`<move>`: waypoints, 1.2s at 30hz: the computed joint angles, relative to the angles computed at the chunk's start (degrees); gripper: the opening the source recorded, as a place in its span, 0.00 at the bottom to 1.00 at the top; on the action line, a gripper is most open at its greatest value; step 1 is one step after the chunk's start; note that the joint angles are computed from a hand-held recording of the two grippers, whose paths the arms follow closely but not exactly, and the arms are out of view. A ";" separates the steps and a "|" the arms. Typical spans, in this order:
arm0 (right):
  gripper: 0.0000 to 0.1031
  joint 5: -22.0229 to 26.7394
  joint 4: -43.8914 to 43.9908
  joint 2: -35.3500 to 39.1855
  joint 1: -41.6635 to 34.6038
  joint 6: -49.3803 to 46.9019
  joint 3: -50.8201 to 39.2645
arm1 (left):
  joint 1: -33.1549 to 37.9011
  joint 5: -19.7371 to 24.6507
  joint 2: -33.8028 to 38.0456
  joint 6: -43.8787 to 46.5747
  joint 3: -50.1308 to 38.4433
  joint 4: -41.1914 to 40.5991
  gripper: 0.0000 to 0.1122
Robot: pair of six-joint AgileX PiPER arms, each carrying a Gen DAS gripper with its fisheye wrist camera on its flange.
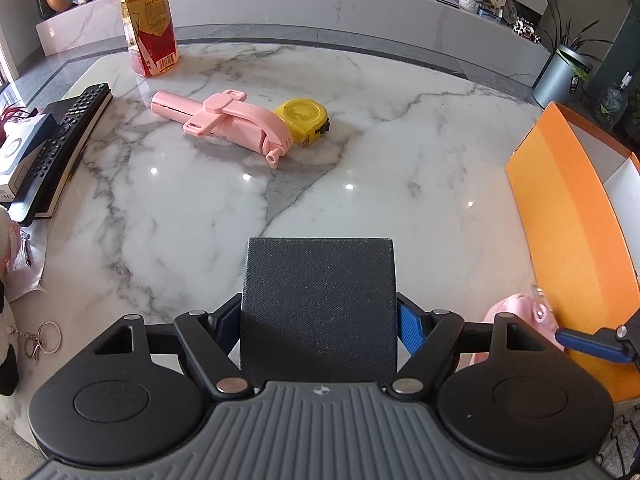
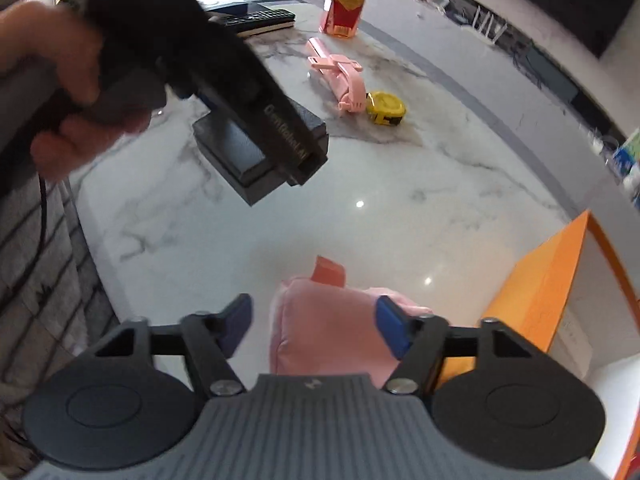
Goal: Organize objects
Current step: 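Lift the pink bag and gray box and carry both toward the orange box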
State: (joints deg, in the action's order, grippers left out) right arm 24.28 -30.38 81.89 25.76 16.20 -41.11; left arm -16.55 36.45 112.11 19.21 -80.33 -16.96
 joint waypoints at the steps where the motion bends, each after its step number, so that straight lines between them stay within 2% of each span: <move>1: 0.78 0.50 1.02 -0.80 -0.02 -2.64 0.69 | 0.16 0.18 0.21 0.04 -0.36 -0.18 0.78; 3: 0.87 3.04 5.18 -1.82 -0.95 -9.75 0.76 | 0.27 0.68 0.65 -0.15 -1.02 -0.11 0.78; 6: 0.93 5.58 7.79 -1.61 -2.78 -17.48 0.66 | 0.37 1.49 1.04 0.44 -1.54 -0.49 0.78; 9: 0.94 7.92 5.18 1.24 -3.11 -13.42 -0.34 | 0.44 1.84 0.76 1.54 -1.35 -0.99 0.78; 13: 0.96 7.67 4.36 4.28 -2.98 -8.64 -2.50 | 0.73 1.90 0.54 2.71 -1.30 -2.00 0.78; 16: 0.98 8.07 -1.80 7.55 -1.52 -0.90 -4.40 | 0.82 2.23 0.93 1.90 -1.69 -1.29 0.78; 20: 0.98 7.53 0.74 11.30 -2.98 -2.30 -6.15 | 1.17 3.00 1.20 1.91 -2.24 -1.42 0.78; 23: 0.92 5.49 -5.19 11.97 -1.97 3.91 -4.07 | 1.39 2.92 1.09 2.49 -2.18 -2.04 0.78; 25: 0.78 2.76 -2.82 10.85 -3.48 3.25 -2.95 | 1.38 2.72 0.97 2.76 -1.97 -2.19 0.78; 26: 0.70 2.94 -4.19 10.51 -3.25 4.88 -2.69 | 1.36 2.67 0.96 2.82 -1.91 -2.18 0.78; 29: 0.58 2.39 -9.34 9.14 -1.85 10.07 -1.18 | 1.29 2.71 0.98 2.81 -1.86 -2.02 0.78; 32: 0.43 1.65 -19.16 5.60 0.87 18.94 1.58 | 1.11 2.55 0.80 2.74 -1.61 -1.80 0.78; 36: 0.35 1.79 -15.60 0.55 0.07 15.72 2.18 | 0.62 2.23 0.65 2.55 -1.15 -1.25 0.78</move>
